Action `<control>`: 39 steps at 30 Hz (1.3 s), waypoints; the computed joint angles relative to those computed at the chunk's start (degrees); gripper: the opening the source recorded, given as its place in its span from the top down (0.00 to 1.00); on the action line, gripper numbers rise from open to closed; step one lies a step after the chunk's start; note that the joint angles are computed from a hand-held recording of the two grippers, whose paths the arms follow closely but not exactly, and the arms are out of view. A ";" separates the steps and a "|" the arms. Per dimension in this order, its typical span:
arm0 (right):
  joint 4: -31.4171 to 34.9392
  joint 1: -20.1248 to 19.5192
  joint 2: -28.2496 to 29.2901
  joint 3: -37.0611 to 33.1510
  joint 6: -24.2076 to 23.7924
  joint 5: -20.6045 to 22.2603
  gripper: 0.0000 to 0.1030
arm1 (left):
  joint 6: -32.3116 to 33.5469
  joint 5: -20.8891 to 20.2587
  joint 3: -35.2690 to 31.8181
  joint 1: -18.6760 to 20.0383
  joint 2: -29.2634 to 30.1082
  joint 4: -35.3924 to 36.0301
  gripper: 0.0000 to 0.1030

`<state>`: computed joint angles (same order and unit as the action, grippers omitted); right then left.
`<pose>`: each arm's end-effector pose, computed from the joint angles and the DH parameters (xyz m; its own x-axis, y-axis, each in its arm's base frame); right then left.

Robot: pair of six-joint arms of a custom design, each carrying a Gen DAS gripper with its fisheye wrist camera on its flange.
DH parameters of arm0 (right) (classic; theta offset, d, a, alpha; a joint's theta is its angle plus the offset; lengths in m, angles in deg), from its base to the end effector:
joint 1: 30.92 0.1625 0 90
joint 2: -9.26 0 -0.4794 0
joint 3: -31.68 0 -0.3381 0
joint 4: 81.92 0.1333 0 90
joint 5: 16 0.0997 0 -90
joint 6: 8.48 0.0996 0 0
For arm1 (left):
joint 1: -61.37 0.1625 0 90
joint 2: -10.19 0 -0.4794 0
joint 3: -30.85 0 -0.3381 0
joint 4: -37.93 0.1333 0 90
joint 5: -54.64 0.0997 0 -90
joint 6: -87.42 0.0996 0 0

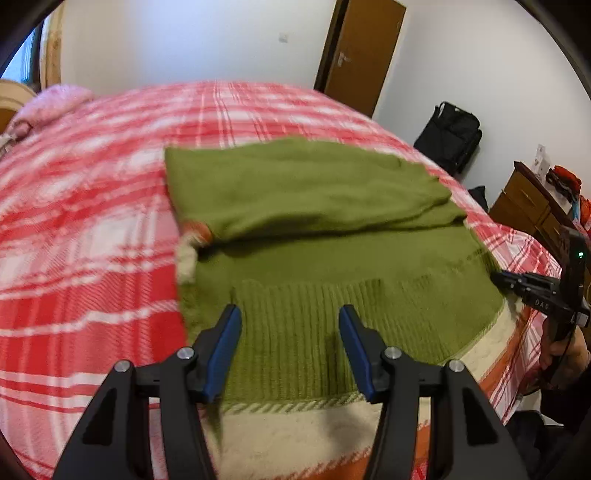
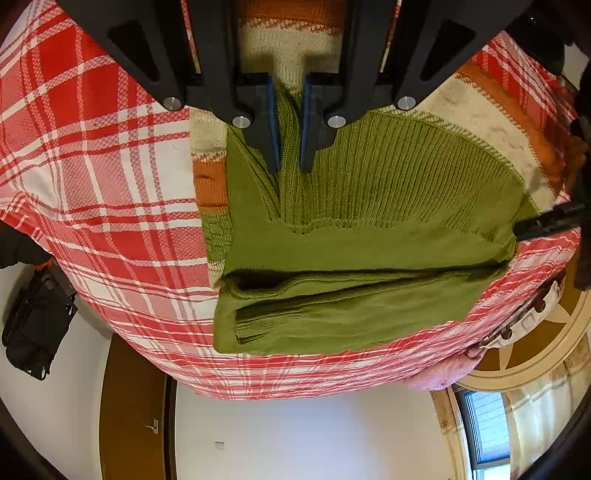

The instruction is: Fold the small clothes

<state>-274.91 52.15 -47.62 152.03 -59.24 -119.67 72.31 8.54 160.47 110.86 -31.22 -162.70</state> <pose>0.0424 -0.5607 0.2503 -0.6708 -0.4245 0.6082 -0.6741 0.6908 -0.2613 -0.1642 -0.5037 0.1133 -0.8513 0.0746 -0.5194 0.3921 0.7481 -0.5353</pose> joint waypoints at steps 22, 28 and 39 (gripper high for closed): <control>2.91 -0.92 -0.64 -0.93 2.07 2.11 0.89 | -1.27 -1.15 -1.27 0.52 -2.16 8.58 0.37; 3.18 -0.98 -0.76 -0.93 2.58 2.23 0.89 | -2.67 -0.53 -4.16 1.49 -2.68 15.47 0.36; 1.49 -0.53 -0.52 -0.27 2.00 1.55 0.89 | -8.24 -6.03 -0.73 2.48 -4.68 9.81 0.77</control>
